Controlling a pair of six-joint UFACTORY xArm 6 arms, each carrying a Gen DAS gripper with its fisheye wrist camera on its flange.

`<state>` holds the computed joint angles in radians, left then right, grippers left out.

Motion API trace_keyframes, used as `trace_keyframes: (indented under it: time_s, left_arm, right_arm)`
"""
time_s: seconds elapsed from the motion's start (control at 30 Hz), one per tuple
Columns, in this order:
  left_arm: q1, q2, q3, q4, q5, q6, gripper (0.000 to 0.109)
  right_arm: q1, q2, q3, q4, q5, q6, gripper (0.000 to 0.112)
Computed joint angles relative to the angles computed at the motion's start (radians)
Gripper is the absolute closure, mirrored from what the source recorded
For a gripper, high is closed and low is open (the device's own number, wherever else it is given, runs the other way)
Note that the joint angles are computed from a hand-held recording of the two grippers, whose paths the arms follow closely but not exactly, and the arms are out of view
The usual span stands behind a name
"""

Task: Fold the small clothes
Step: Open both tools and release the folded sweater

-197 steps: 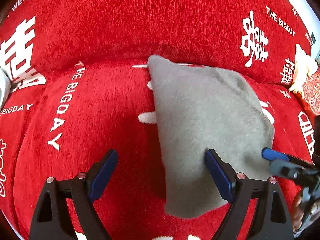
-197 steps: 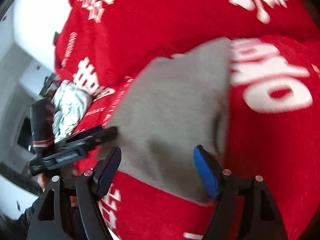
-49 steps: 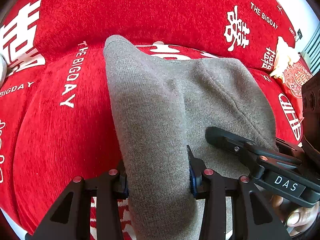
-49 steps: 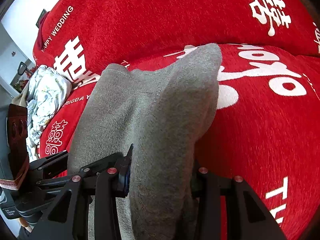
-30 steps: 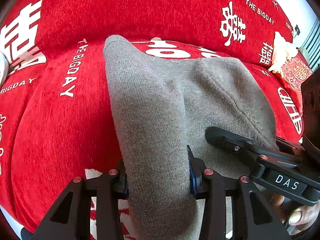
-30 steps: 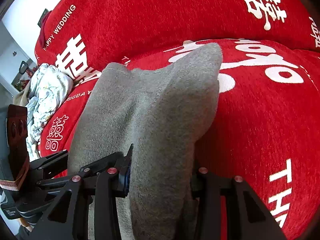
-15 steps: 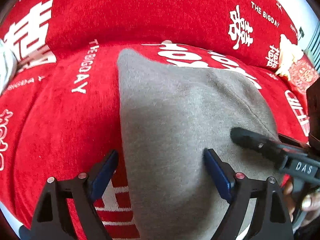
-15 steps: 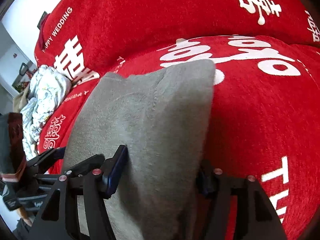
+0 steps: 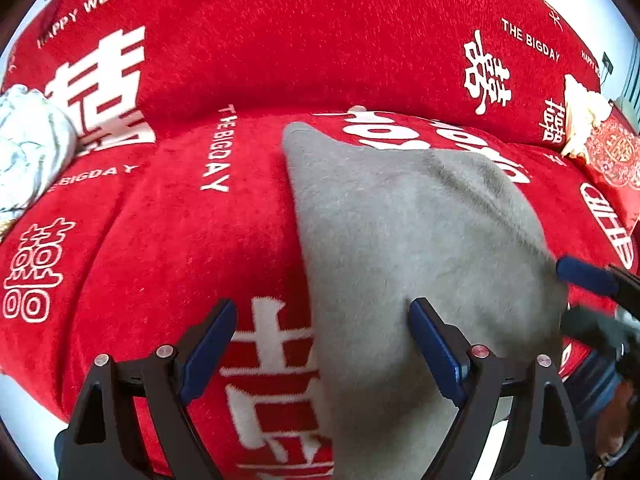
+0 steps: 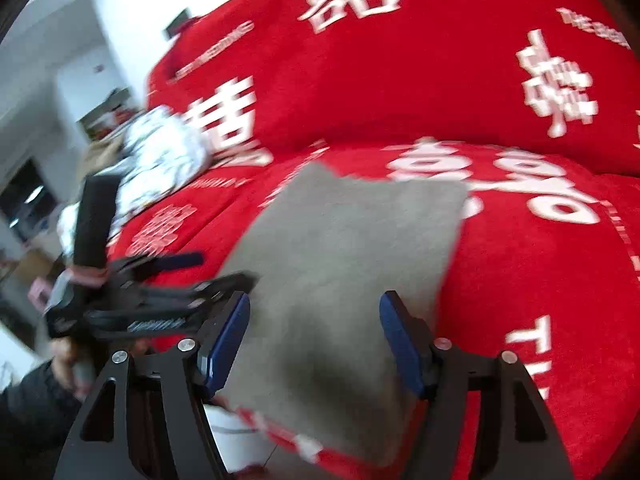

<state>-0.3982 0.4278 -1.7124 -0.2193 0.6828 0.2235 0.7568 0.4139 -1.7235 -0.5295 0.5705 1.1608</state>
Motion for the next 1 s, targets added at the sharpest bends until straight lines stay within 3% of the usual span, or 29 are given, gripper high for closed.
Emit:
trace_keyframes:
  time_s: [0.13, 0.4, 0.5, 0.63, 0.73, 0.8, 0.87, 0.9, 1.0]
  left_arm:
    - [0.004, -0.034, 0.075, -0.017, -0.047, 0.026, 0.02]
    - [0.018, -0.014, 0.043, -0.08, -0.024, 0.054, 0.019]
    - [0.008, 0.034, -0.043, 0.01, -0.026, -0.016, 0.019]
    - [-0.012, 0.186, -0.279, 0.178, 0.108, -0.136, 0.019]
    - [-0.022, 0.236, -0.353, 0.189, 0.15, -0.147, 0.019]
    - [-0.029, 0.233, -0.362, 0.222, 0.161, -0.179, 0.019]
    - [-0.037, 0.186, -0.295, 0.251, 0.117, -0.199, 0.019]
    - [-0.041, 0.162, -0.261, 0.265, 0.096, -0.211, 0.019]
    - [-0.048, 0.099, -0.172, 0.273, 0.049, -0.23, 0.019]
  right_arm:
    - [0.006, 0.018, 0.027, 0.081, 0.0, -0.057, 0.041]
    - [-0.02, -0.033, 0.128, 0.094, -0.097, 0.001, 0.041]
    - [-0.036, 0.008, 0.03, 0.067, -0.046, -0.022, 0.04]
    - [-0.077, 0.111, -0.123, 0.131, 0.028, -0.108, 0.039]
    - [-0.109, 0.167, -0.189, 0.18, 0.073, -0.112, 0.039]
    - [-0.117, 0.157, -0.17, 0.185, 0.048, -0.073, 0.039]
    - [-0.107, 0.132, -0.15, 0.156, 0.041, -0.031, 0.036]
    - [-0.093, 0.121, -0.152, 0.121, 0.065, -0.017, 0.03]
    - [-0.038, 0.126, -0.221, 0.022, 0.239, -0.002, 0.028]
